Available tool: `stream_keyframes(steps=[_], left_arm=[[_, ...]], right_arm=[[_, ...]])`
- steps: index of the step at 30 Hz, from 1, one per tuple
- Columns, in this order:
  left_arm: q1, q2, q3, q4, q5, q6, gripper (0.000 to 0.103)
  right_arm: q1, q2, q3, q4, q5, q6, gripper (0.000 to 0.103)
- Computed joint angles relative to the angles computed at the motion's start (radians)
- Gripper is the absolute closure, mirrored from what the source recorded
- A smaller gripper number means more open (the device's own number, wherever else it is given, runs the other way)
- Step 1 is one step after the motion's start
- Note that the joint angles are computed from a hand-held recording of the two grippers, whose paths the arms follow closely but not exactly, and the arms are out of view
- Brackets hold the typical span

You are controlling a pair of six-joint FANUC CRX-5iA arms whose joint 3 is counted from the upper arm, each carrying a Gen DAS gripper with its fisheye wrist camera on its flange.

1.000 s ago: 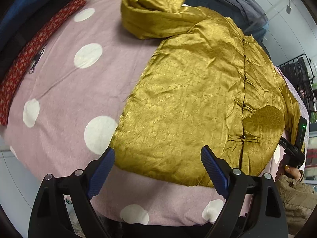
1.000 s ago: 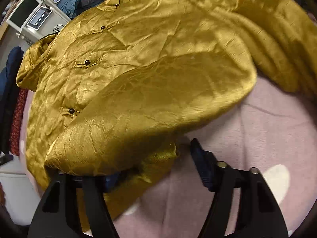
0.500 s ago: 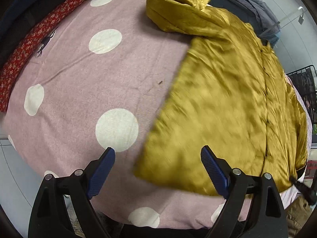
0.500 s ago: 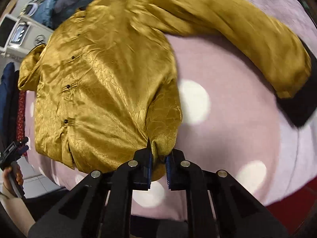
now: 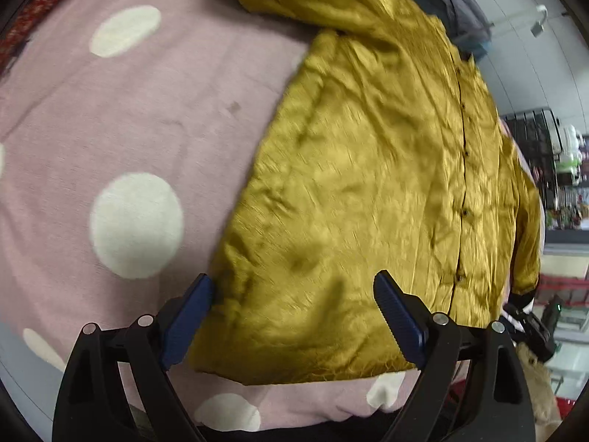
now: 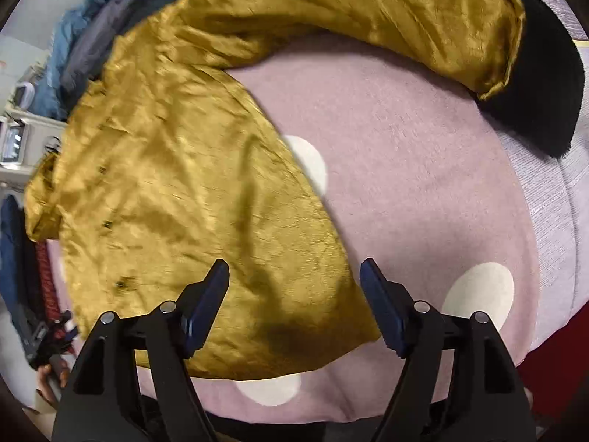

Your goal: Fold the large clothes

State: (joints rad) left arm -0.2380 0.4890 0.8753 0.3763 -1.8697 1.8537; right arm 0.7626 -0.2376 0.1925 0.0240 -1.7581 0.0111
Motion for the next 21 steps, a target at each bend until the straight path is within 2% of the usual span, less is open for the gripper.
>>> stream_keyframes(steps=[1,2,3,5,6,7,8,9,12,15,19,21], left_arm=[[-0.014,0.004,0.001,-0.009,-0.004,-0.019,0.019],[-0.03,0.009,0.01,-0.023,-0.008,-0.045,0.026],[-0.04,0.013,0.021,-0.04,-0.019,-0.071,0.039],[-0.081,0.054,0.117,-0.144,-0.095,-0.121,0.053],[-0.095,0.066,0.149,-0.185,-0.12,-0.138,0.056],[-0.102,0.074,0.168,-0.212,-0.136,-0.145,0.056],[-0.102,0.073,0.169,-0.222,-0.137,-0.137,0.056],[-0.099,0.072,0.17,-0.232,-0.137,-0.115,0.053],[-0.082,0.078,0.194,-0.261,-0.157,-0.039,0.048],[-0.065,0.08,0.212,-0.259,-0.157,-0.013,0.045],[-0.069,0.121,0.326,-0.292,-0.191,-0.037,0.038],[-0.068,0.16,0.408,-0.281,-0.216,-0.036,0.034]], right_arm=[[-0.02,0.012,0.007,-0.038,-0.014,0.02,0.032],[-0.039,0.026,0.014,-0.086,-0.026,0.044,0.041],[-0.047,0.035,0.022,-0.113,-0.034,0.066,0.051],[-0.028,0.082,0.063,-0.107,-0.072,0.126,0.051],[-0.017,0.116,0.095,-0.097,-0.11,0.162,0.051],[-0.011,0.139,0.115,-0.089,-0.138,0.183,0.041],[-0.004,0.158,0.133,-0.078,-0.164,0.191,0.027],[0.0,0.165,0.14,-0.066,-0.176,0.181,0.023],[-0.001,0.15,0.133,-0.046,-0.172,0.134,0.023],[-0.006,0.126,0.111,0.0,-0.182,0.084,0.023],[0.007,0.072,0.055,0.114,-0.182,0.002,0.023],[0.017,0.059,0.036,0.195,-0.214,-0.009,0.023]])
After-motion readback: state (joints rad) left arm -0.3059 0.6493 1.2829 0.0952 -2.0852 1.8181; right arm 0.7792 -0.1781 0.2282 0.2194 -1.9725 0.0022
